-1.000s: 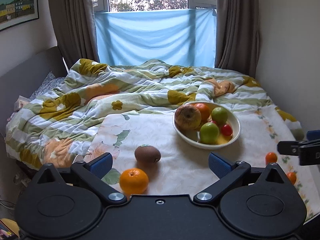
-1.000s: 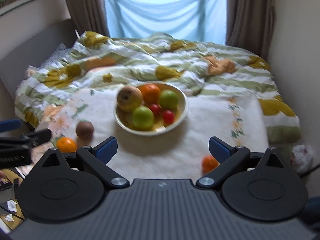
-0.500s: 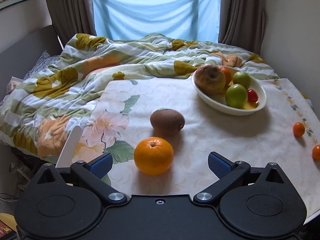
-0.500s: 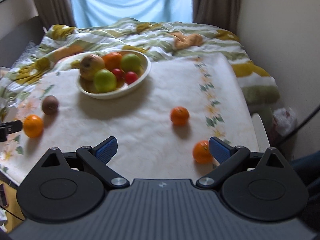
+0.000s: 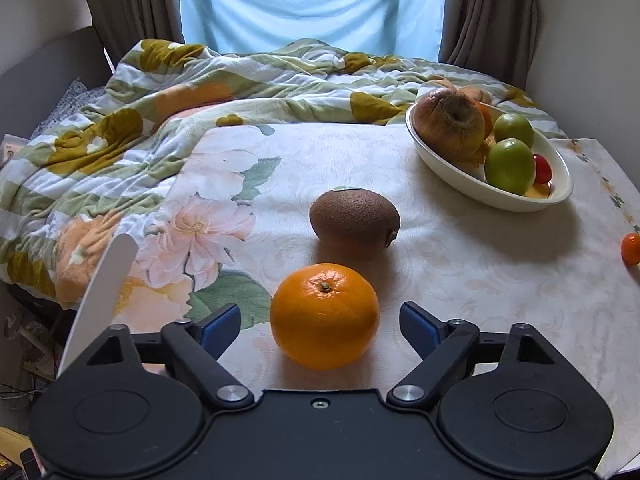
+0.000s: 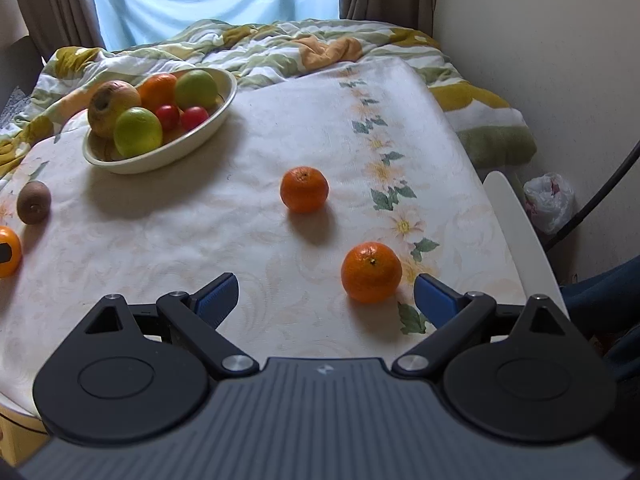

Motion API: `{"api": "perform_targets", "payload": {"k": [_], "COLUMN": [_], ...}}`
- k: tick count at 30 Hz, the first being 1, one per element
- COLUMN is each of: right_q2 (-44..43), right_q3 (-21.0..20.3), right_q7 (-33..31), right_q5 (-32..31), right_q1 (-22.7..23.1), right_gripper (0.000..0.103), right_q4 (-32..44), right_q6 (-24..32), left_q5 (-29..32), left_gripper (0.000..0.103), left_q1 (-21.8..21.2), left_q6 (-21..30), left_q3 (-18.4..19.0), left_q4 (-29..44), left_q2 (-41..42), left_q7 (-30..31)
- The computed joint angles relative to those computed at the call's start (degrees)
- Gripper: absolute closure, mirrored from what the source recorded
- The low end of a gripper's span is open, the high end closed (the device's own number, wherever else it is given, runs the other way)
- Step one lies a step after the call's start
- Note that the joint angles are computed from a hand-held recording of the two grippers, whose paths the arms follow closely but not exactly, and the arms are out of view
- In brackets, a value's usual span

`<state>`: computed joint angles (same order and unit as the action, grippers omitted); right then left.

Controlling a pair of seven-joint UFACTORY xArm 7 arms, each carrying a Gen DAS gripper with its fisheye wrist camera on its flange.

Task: Organize fruits
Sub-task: 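Grasp the large orange with the left tool while the right tool grasps a mandarin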

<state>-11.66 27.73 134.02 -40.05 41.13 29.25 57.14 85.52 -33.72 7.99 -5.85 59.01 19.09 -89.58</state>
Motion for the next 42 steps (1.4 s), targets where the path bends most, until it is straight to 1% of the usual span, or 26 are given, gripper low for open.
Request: {"api": "perform_targets", "payload": {"k": [2, 4, 5, 6, 9, 12, 15, 18, 26, 29, 31, 35, 42], "right_q2": [0.2, 0.1, 0.0, 0.0, -0.1, -0.1, -0.4, -0.5, -1.6, -1.8, -1.6, -2.7, -3.5], "right_q3": [-0.2, -0.3, -0.3, -0.3, -0.4, -0.5, -0.9, -0.8, -0.9, -0.4, -0.4, -0.4, 0.4], "right_q7": [0.4, 1.2, 1.4, 1.5, 1.3, 1.4, 0.7, 0.4, 1.3, 1.9, 1.2, 1.0, 0.2], "right_q5": [-0.2, -0.3, -0.2, -0.1, 0.0, 0.1, 0.1, -0.1, 0.0, 0.3, 0.9, 1.2, 0.8], "right_q1": [-0.2, -0.3, -0.4, -0.4, -0.5, -0.7, -1.0, -1.3, -2.3, -2.4, -2.3, -2.2, -2.3], "right_gripper": [0.000, 0.000, 0.000, 0.000, 0.000, 0.000, 0.007, 0.010, 0.028, 0.034, 0.051, 0.050, 0.050], "right_q4": [-0.2, -0.6, -0.7, -0.7, -0.8, -1.1, -1.7, -2.2, -4.3, -4.7, -4.6, -5.1, -3.8], "right_q6": [-0.5, -1.2, -1.4, -1.4, -1.5, -1.7, -2.8, -3.3, -4.8, -4.1, -3.3, -3.6, -3.2], "left_q5": [-0.9, -0.8, -1.6, -1.8, -1.8, -0.2, 0.5, -0.5, 1.0, 1.5, 1.5, 2.6, 3.1], "left_gripper": [0.021, 0.029, 0.036, 0.038, 0.038, 0.038, 0.038, 0.038, 0.038, 0.039, 0.039, 0.039, 0.039], "left_q1": [0.1, -0.1, 0.2, 0.2, -0.4, -0.7, -0.3, 0.1, 0.3, 0.7, 1.1, 1.7, 3.2], "left_q6": [-0.1, -0.3, -1.0, -1.7, -2.0, -2.1, -2.0, -1.8, -1.5, -1.4, -1.6, -2.4, -4.0], "left_q3": [0.0, 0.3, 0.3, 0.5, 1.2, 1.5, 1.1, 0.5, 0.1, -0.4, -0.7, -1.1, -2.1], "left_q4": [0.3, 0.4, 0.6, 0.6, 0.6, 0.3, 0.0, -0.5, -1.7, -1.8, -1.9, -3.0, -5.8], "left_q2": [0.4, 0.6, 0.9, 1.0, 0.9, 0.6, 0.2, -0.2, -1.3, -1.4, -1.5, -2.4, -5.4], "left_q7": [0.7, 0.8, 1.6, 1.6, 1.4, 0.1, -0.7, 0.6, -1.2, -1.6, -1.9, -3.4, -4.7]}}
